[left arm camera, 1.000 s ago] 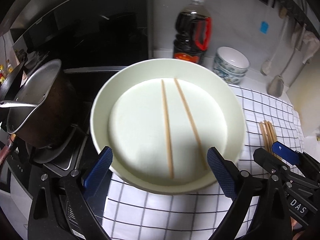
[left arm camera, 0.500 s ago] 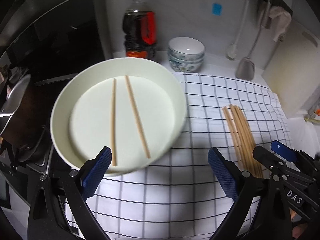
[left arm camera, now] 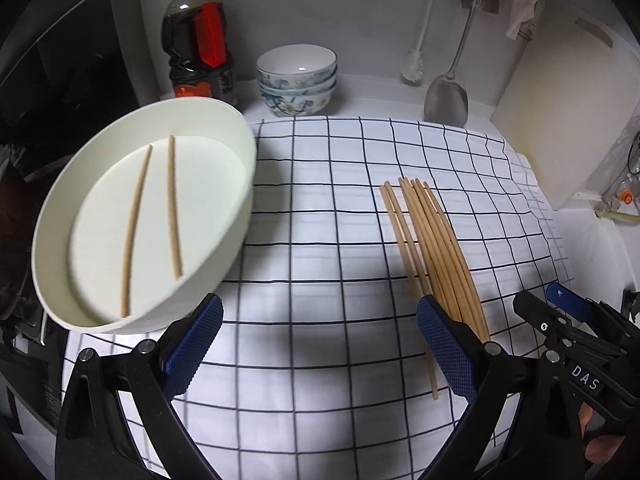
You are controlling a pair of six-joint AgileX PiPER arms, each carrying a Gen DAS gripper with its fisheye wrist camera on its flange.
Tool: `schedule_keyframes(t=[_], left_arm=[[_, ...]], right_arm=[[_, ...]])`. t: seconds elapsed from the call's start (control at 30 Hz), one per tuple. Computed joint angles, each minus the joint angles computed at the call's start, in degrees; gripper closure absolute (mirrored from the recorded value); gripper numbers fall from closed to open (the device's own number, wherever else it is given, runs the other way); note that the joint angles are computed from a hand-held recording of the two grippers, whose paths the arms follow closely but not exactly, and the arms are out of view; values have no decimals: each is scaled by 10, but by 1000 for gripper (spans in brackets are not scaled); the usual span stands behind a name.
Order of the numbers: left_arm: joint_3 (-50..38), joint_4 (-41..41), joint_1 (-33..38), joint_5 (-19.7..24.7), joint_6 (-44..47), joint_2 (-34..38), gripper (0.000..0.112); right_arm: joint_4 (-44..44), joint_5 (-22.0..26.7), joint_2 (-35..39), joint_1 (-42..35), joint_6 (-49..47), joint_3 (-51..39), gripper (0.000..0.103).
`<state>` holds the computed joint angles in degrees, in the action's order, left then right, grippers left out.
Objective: Organize utensils
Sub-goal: 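Move both grippers back to the chopstick pile, then close the left gripper on a chopstick while the right gripper grasps another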
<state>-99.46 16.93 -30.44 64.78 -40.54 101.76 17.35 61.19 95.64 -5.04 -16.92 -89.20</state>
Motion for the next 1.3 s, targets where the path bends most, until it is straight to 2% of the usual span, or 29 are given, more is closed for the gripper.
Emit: schedule_keyframes(t=[0.17,0.47,0.93,1.13,1.3], left_arm=[[-4,7,-11,-26,-21,41,17],[-13,20,-19,-48,-44,90,17],[-16,21,-15,-55,-64,112,17],[-36,20,-16,-49,-63,127,17],[-58,21,-19,-46,-64,144,17]], right_arm=[[12,-29,35,-19,-39,11,42],[32,-69,96,-18,-80,2,42],[24,-122,111,-4,-117,9,42],[-14,-150,106,15,-126,22,42],[-10,-148,116,8,-126,10,43]])
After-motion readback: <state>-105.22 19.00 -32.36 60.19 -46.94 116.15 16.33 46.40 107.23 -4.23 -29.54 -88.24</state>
